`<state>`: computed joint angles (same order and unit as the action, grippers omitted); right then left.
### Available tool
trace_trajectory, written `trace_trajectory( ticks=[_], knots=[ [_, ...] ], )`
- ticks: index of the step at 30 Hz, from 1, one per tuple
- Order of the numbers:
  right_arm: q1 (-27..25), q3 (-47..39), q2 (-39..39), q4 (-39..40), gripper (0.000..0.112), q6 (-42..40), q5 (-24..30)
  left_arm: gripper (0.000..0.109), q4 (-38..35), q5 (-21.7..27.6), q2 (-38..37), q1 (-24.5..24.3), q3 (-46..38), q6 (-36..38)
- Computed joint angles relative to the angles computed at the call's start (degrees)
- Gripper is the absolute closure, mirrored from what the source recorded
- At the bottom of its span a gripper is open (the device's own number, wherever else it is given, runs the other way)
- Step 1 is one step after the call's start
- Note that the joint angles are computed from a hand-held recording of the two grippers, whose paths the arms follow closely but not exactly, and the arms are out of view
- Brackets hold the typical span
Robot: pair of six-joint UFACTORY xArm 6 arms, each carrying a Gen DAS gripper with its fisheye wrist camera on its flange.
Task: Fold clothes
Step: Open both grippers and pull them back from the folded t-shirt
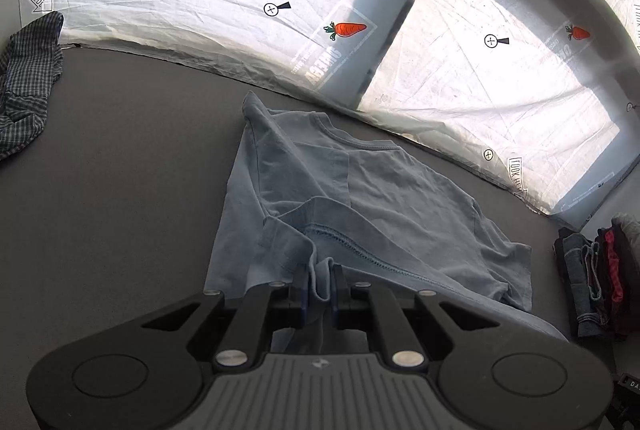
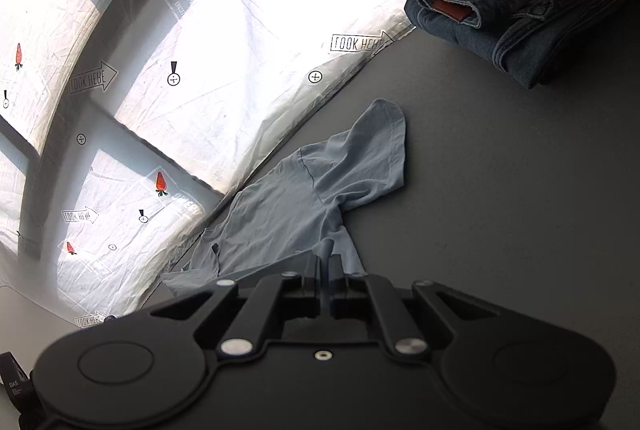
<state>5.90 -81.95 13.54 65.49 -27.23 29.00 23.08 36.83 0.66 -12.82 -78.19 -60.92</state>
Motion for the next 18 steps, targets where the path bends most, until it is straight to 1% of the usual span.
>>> trace_trajectory(
  ticks=[2,5,8,14,16,18],
  knots=[
    [-0.25,4.4,-3.47,1.56,0.109,-1.47,0.3,0.097,0.47,1.01,-3.94,-1.15,4.07,-1.67],
    [-0.62,10.55,-8.41,2.83,0.109,-2.68,0.92,0.097,0.87,4.17,-8.79,-3.2,8.69,-2.27],
    [-1.45,15.68,-12.61,1.67,0.109,-1.99,2.04,0.098,-0.9,6.37,-13.34,-4.97,13.53,-1.45],
    [-2.82,24.17,-18.74,-7.14,0.109,4.1,4.9,0.098,-5.76,11.07,-19.77,-8.23,21.99,-0.92],
    [-2.89,25.97,-19.83,-10.15,0.109,6.52,5.54,0.098,-8.36,11.3,-21.55,-8.47,24.75,-1.29],
    [-2.64,27.3,-20.46,-12.36,0.108,8.78,5.7,0.098,-11.97,11.49,-22.61,-8.07,26.64,-0.06]
  ],
)
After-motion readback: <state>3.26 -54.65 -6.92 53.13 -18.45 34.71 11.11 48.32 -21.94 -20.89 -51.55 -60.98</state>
